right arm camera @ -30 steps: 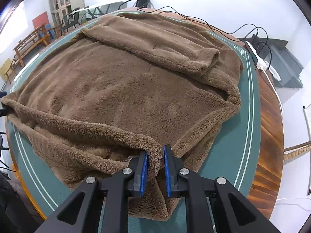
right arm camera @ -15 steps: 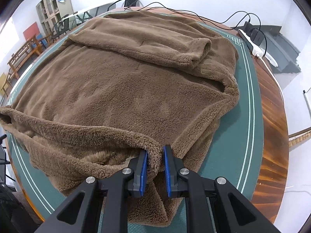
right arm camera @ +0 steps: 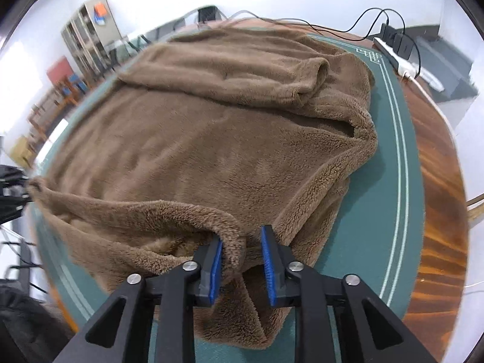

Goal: Fold towel

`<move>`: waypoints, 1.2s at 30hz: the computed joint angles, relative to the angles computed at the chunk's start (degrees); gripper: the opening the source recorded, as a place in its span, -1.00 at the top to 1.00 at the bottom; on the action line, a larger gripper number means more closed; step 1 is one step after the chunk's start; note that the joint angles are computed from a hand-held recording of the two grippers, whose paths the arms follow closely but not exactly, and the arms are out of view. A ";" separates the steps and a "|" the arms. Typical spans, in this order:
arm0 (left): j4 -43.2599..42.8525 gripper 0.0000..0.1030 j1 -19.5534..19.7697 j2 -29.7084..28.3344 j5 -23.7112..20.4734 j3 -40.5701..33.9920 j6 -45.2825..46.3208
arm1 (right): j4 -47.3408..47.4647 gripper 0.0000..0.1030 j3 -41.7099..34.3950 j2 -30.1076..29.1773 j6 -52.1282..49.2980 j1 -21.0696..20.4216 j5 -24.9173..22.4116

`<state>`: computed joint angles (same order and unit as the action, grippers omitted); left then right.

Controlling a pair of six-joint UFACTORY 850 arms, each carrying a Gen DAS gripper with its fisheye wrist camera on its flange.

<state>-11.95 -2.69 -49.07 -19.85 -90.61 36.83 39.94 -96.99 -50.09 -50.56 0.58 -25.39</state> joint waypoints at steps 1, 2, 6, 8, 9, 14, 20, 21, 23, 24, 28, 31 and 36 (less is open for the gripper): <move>-3.36 0.58 0.45 0.01 -0.35 -0.57 1.50 | 4.28 0.33 1.11 0.89 -4.41 -0.62 -0.54; -5.13 0.58 0.74 -0.10 -0.63 -1.15 1.87 | 7.08 0.05 2.35 1.91 -7.86 -1.06 -0.57; -8.00 0.58 1.23 -1.04 -1.80 -3.44 0.88 | 10.41 -0.36 5.26 4.71 -15.95 -2.34 -3.51; -6.31 0.58 1.00 -1.07 -1.59 -3.50 -1.31 | 8.31 -0.36 5.63 5.35 -16.23 -2.52 -5.50; -5.16 0.58 0.93 -1.77 -1.98 -4.62 -2.33 | 7.18 -0.36 5.82 5.66 -16.52 -2.49 -6.34; 0.19 0.58 0.45 -4.83 -4.00 -9.34 -7.72 | 5.71 -0.36 6.72 6.98 -19.71 -2.81 -10.23; 5.35 0.58 0.08 -8.47 -7.65 -15.10 -15.02 | 10.40 -0.36 5.62 6.46 -17.98 -5.06 -10.99; 5.66 0.58 0.08 -8.98 -8.19 -15.91 -15.87 | 10.83 -0.36 5.29 6.24 -17.10 -5.33 -10.46; 5.48 0.58 0.19 -9.90 -9.28 -17.38 -16.75 | 9.69 -0.36 4.57 5.59 -15.47 -5.28 -9.43; 5.01 0.58 0.29 -10.33 -9.87 -18.06 -16.81 | 8.41 -0.36 4.23 5.28 -15.16 -4.99 -9.27; 4.57 0.55 0.45 -10.30 -10.35 -18.08 -16.04 | 2.23 -0.36 3.84 4.86 -16.97 -2.90 -9.56; 4.81 0.53 0.51 -9.96 -10.35 -17.59 -15.96 | 1.23 -0.36 1.76 3.38 -18.11 -1.82 -9.88; 5.10 0.53 0.51 -9.69 -10.32 -17.18 -16.28 | -0.92 -0.36 -7.81 -3.03 -15.08 -1.52 -15.61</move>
